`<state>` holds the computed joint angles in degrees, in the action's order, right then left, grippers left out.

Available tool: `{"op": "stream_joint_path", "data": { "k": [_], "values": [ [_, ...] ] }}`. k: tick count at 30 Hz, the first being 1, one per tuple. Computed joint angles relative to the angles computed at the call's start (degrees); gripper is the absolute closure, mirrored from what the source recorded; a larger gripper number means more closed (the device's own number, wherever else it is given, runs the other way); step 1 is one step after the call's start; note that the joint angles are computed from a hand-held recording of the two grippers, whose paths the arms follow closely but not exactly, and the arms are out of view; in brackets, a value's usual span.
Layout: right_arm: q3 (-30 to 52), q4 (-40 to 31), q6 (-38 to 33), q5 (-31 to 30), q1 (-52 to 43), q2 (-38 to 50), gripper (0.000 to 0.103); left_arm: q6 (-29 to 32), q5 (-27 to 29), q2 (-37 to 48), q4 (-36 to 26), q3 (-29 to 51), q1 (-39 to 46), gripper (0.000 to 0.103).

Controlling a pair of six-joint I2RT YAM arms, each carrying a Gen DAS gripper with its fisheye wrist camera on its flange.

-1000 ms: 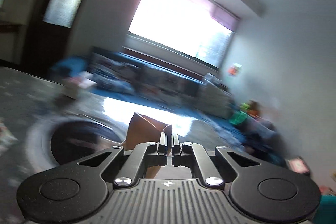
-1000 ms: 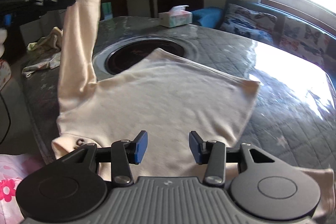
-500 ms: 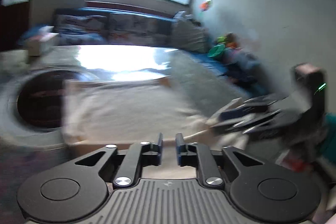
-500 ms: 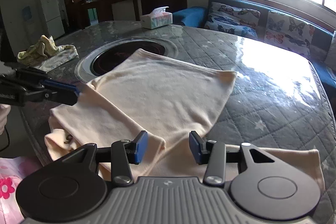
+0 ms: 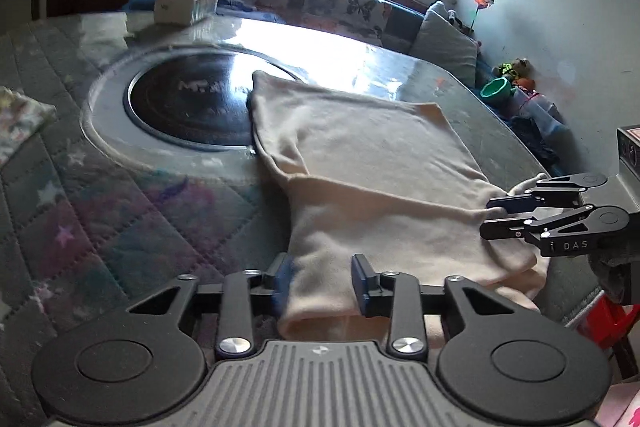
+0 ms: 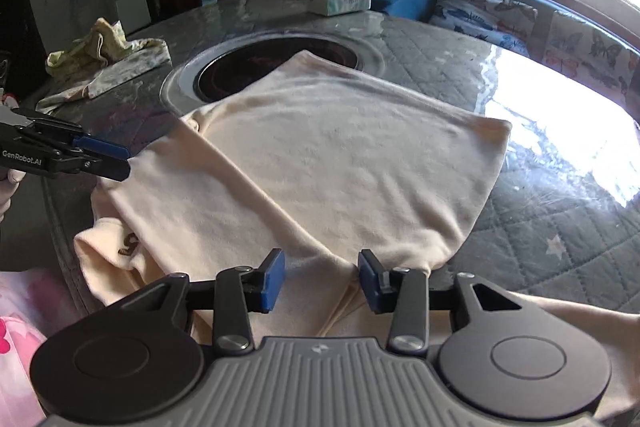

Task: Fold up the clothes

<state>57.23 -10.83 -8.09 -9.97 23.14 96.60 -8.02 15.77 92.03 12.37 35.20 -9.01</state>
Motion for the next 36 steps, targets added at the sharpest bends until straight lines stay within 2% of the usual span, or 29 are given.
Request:
{"op": "stream_joint_path", "data": {
  "k": [2, 4, 8, 9, 12, 16, 19, 24, 29, 34, 36],
  "values": [
    [-0.08, 0.02, -0.22, 0.78, 0.27, -0.08, 0.08, -0.34, 0.06, -0.32, 0.23, -0.52, -0.14, 0.093],
    [0.04, 0.16, -0.37, 1.29, 0.29, -0.42, 0.09, -1.21, -0.32, -1.38, 1.37, -1.85, 0.01, 0.097],
    [-0.7, 2.44, -0.36, 1.31, 0.81, -2.34, 0.091, -4.11, 0.19, -5.6, 2.3, -4.98, 1.0, 0.097],
    [-0.81, 3.2, -0.22, 1.05, 0.85, -2.22, 0.091, -4.51, -0.88, -5.74, 2.01, -5.29, 1.07, 0.097],
    [-0.35, 4.14, 0.29, 1.1, 0.91, -0.6, 0.089, -5.1, 0.4, -4.48, -0.88, -4.19, 2.36, 0.096],
    [-1.17, 4.55, 1.04, 0.68, 0.31, -0.79, 0.083, -3.04, 1.87, -5.58, -2.99, -1.81, 2.87, 0.093],
    [-2.07, 4.15, 0.75, -0.85, -0.01, -3.19, 0.083, -0.76, 1.64, -5.99, -3.88, 0.82, 2.08, 0.092],
    [-2.76, 2.13, -0.39, -2.17, 0.75, -4.65, 0.083, 1.35, 3.25, 3.37, -0.82, 7.57, -1.49, 0.092],
    [-4.5, 1.34, -0.59, -2.16, 1.92, -4.34, 0.083, 0.46, 0.54, 11.36, -0.15, 11.45, -1.34, 0.093],
    [-7.4, 2.83, 1.35, -2.59, 0.93, -6.91, 0.083, 0.34, 0.97, 10.18, -1.86, 12.07, -1.51, 0.092],
    [-9.03, 3.2, 2.82, -2.18, -0.15, -9.14, 0.083, 0.77, 0.52, 9.44, -3.11, 12.66, -2.1, 0.086]
  ]
}}
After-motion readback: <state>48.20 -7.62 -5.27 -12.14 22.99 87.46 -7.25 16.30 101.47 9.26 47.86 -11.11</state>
